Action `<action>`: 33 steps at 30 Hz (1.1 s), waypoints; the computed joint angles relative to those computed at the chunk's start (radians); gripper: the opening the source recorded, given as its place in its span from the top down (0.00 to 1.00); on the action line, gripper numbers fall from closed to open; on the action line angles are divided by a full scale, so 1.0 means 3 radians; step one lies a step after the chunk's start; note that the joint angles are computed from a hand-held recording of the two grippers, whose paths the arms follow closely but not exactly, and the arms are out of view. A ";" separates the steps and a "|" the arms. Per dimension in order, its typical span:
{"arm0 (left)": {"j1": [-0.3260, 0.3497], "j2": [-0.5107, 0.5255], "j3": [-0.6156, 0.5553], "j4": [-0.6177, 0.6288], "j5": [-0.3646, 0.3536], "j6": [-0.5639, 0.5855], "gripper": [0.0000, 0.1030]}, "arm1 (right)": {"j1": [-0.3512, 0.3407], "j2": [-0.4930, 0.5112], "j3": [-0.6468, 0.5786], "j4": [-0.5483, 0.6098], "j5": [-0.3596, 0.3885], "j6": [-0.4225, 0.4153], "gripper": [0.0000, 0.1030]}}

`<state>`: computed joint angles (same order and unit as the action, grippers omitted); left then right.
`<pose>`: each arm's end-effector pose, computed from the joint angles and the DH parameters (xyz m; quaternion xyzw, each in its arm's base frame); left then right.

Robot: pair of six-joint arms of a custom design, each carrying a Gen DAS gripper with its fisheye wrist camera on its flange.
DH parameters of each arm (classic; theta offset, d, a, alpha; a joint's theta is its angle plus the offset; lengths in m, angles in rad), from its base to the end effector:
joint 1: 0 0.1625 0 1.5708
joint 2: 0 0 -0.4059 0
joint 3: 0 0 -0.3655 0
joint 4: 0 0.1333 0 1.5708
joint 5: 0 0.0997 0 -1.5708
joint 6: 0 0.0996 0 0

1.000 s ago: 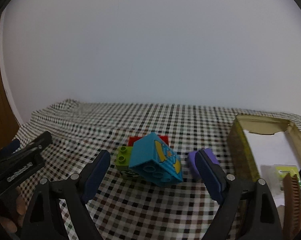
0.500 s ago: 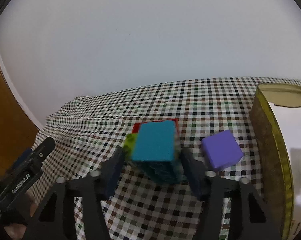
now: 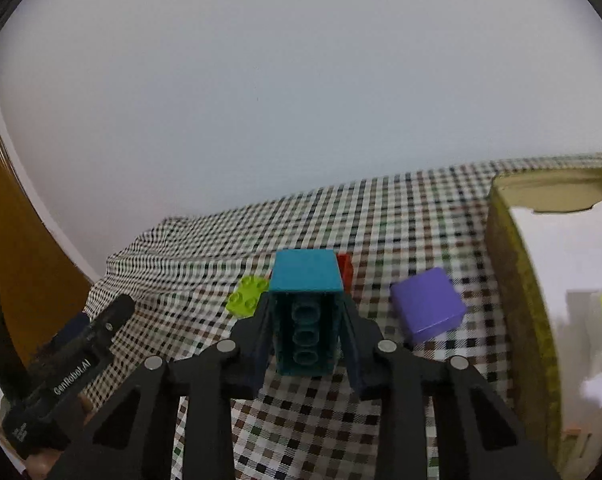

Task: Organize rigid objects
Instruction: 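Grasp the blue Duplo brick with the right tool while the left grasps the lime brick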

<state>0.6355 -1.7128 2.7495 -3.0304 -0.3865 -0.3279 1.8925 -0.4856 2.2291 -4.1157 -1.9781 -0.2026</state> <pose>-0.0552 -0.3210 0.2564 0.1308 0.8092 -0.4628 0.3376 0.2254 -0.3794 -0.0001 0.1575 -0.8914 0.3924 0.1632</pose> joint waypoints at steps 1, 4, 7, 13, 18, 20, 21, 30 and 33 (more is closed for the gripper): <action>-0.0011 0.0010 0.0009 -0.0034 -0.0026 0.0047 0.01 | -0.0012 -0.0003 0.0006 0.0004 0.0018 0.0014 0.67; -0.0076 -0.0023 0.0049 -0.0039 -0.0056 0.0090 0.01 | -0.0070 -0.0039 0.0042 0.0016 0.0121 0.0102 0.67; -0.0066 -0.0014 0.0055 -0.0164 -0.0177 0.0265 0.01 | -0.0078 -0.0066 0.0119 -0.0194 0.0233 0.0098 0.67; -0.0052 0.0044 0.0056 -0.0383 -0.0613 0.0614 0.01 | 0.0033 -0.0094 0.0313 -0.0829 0.0213 -0.0044 0.67; -0.0016 0.0455 -0.0051 -0.0531 -0.0981 0.0815 0.03 | 0.0120 -0.0029 0.0326 -0.1260 0.0027 -0.0234 0.67; -0.0048 0.0685 -0.0098 -0.0623 -0.0948 0.0863 0.07 | 0.0112 -0.0051 0.0399 -0.1382 0.0058 -0.0250 0.67; -0.0031 0.0792 -0.0149 -0.0626 -0.0941 0.0863 0.07 | 0.0131 -0.0047 0.0401 -0.1426 0.0023 -0.0271 0.67; 0.0515 0.1131 -0.0706 0.0167 -0.1411 0.0397 0.43 | 0.0134 -0.0110 0.0491 -0.1536 -0.0066 -0.0240 0.67; 0.0662 0.1061 -0.0734 0.0137 -0.1596 0.0361 0.60 | 0.0127 -0.0125 0.0518 -0.1537 -0.0083 -0.0213 0.67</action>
